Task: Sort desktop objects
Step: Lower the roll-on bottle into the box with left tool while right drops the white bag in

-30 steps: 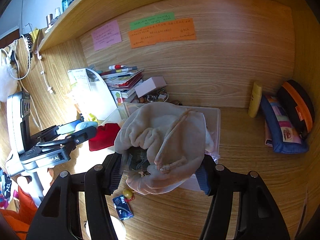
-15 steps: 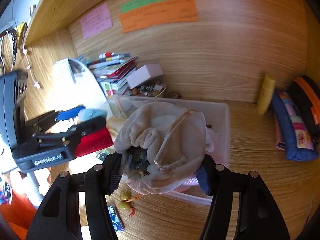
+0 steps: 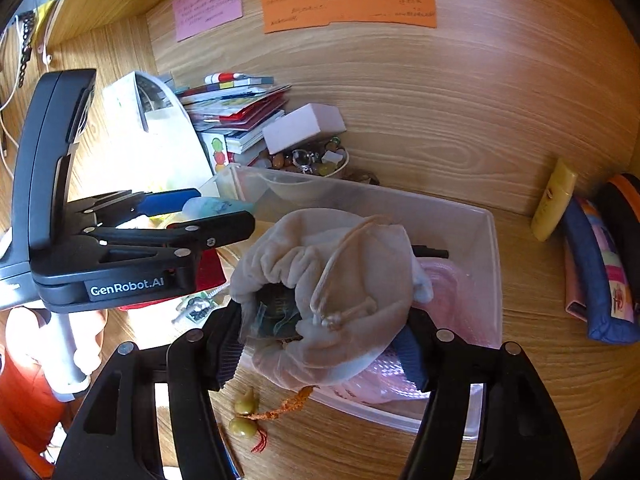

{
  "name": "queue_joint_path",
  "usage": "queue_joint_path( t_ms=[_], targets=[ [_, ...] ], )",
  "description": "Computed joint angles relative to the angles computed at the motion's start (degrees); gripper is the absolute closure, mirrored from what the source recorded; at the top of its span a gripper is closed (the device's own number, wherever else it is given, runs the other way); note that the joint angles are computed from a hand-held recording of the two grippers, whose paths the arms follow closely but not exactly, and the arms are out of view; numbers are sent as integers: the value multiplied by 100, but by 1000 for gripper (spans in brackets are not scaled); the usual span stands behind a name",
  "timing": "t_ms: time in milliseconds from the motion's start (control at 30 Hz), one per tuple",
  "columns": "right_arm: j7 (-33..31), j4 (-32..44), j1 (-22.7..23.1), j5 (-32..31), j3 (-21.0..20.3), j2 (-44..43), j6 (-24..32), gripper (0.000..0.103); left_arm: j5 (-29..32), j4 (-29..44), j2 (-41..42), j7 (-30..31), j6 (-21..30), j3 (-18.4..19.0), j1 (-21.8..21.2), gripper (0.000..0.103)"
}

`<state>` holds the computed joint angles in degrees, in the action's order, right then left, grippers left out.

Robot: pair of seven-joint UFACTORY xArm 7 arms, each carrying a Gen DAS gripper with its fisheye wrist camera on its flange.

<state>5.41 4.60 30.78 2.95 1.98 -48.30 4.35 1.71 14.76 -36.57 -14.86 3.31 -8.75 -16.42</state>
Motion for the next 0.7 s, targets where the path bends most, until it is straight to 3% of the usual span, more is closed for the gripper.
queue_joint_path(
  t_ms=[267,433,700],
  targets=[
    [202,10,-245,-200,469,59,-26,31,-69,-32,-9,106,7,141,-140,30],
    [288,23,-195,-296,501,-31,120,22,-80,-96,-37,127,-89,145,-136,30],
    [434,-90,-107,-264,516,-665,552,20,-101,-225,-417,79,-21,81,-177,29]
  ],
)
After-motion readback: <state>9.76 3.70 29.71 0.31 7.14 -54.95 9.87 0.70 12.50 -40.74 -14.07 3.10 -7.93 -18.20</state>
